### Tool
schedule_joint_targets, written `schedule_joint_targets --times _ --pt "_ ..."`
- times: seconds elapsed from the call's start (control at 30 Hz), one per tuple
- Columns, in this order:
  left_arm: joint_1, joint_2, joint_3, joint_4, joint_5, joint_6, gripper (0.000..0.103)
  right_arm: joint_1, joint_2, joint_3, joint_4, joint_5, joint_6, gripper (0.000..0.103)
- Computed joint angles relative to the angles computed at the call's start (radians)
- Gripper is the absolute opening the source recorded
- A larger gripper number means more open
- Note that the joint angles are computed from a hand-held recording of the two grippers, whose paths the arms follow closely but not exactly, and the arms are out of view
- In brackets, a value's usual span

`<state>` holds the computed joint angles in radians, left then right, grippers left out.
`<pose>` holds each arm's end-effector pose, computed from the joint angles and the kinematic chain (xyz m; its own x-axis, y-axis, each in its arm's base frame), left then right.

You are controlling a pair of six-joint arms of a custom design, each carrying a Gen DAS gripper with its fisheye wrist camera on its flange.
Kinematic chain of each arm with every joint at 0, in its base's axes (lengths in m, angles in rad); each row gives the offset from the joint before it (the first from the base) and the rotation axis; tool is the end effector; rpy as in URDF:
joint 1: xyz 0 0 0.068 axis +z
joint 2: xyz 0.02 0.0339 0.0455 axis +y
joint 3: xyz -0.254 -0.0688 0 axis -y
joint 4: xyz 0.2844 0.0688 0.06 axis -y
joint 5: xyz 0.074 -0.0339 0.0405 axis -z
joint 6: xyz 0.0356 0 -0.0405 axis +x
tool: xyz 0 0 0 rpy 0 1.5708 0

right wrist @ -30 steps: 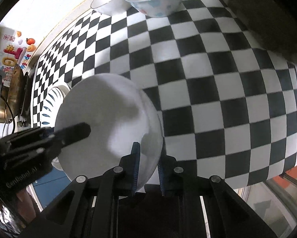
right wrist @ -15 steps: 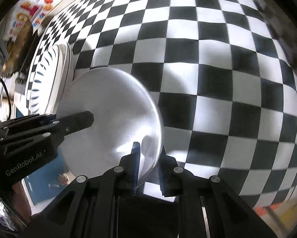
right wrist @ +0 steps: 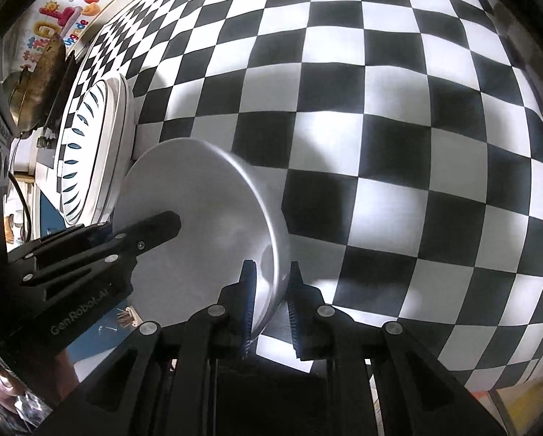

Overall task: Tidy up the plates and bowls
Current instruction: 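Carry the plain white bowl with both tools toward the plate stack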

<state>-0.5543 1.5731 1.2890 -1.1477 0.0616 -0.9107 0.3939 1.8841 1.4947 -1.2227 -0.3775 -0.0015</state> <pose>0.2757 -0.1732 0.2369 -0.9371 -0.3472 -0.0368 -0.3386 0.9294 -0.1468 0.3456 0.1579 0.1957 -0.9221 -0.3848 0.0407 -0.3441 0.8637 0.3683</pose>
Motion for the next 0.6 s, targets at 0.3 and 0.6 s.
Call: schedule_joint_targets --times 0.3,0.6 --pt "0.029 0.086 0.088 -0.010 -0.022 0.071 0.014 0.009 0.021 0.019 -0.009 0.001 0.031 0.020" --pt "0.044 0.082 0.106 -0.040 -0.020 0.076 0.018 0.025 -0.004 0.029 -0.016 0.043 0.066 0.035"
